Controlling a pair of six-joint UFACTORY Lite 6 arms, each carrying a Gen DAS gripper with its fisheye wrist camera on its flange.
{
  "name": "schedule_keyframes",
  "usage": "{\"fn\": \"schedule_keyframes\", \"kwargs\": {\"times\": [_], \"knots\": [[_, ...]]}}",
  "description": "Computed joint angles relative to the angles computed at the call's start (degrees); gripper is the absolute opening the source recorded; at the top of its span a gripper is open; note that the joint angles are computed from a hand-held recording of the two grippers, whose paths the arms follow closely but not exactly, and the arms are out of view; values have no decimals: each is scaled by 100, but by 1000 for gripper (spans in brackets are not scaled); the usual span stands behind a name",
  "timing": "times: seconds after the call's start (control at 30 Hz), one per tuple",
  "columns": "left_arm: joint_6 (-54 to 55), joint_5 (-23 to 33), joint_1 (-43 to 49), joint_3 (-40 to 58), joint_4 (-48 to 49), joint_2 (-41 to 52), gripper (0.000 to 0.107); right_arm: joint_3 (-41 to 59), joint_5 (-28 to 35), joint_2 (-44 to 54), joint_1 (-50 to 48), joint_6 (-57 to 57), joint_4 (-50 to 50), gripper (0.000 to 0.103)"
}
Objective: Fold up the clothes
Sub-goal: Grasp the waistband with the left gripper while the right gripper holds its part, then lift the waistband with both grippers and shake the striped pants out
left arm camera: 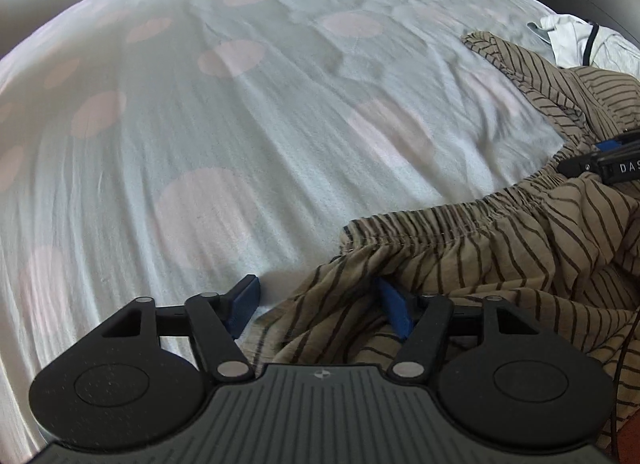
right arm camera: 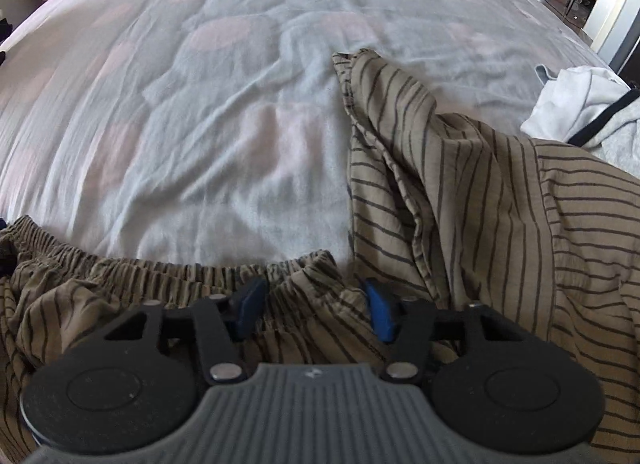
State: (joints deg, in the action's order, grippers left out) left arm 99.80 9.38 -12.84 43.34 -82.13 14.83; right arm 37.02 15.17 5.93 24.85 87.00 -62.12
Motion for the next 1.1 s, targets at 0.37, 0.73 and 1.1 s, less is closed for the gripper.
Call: {"fn": "schedule_keyframes", "kwargs": {"times": [0.37,0.73,1.1], "knots": [[-1689,830,875,-832,1629,-2434,7,-36,2044,-2353,1451,-575,975,11],[-3487,3618,3420,926,3070,-4642,7,3483,5964,-1908,4649,-666,-197,11],[-3468,5591,5448,4358,2336,-3596,7,8549,7462,592,5947,-2918,-1264,11]]}}
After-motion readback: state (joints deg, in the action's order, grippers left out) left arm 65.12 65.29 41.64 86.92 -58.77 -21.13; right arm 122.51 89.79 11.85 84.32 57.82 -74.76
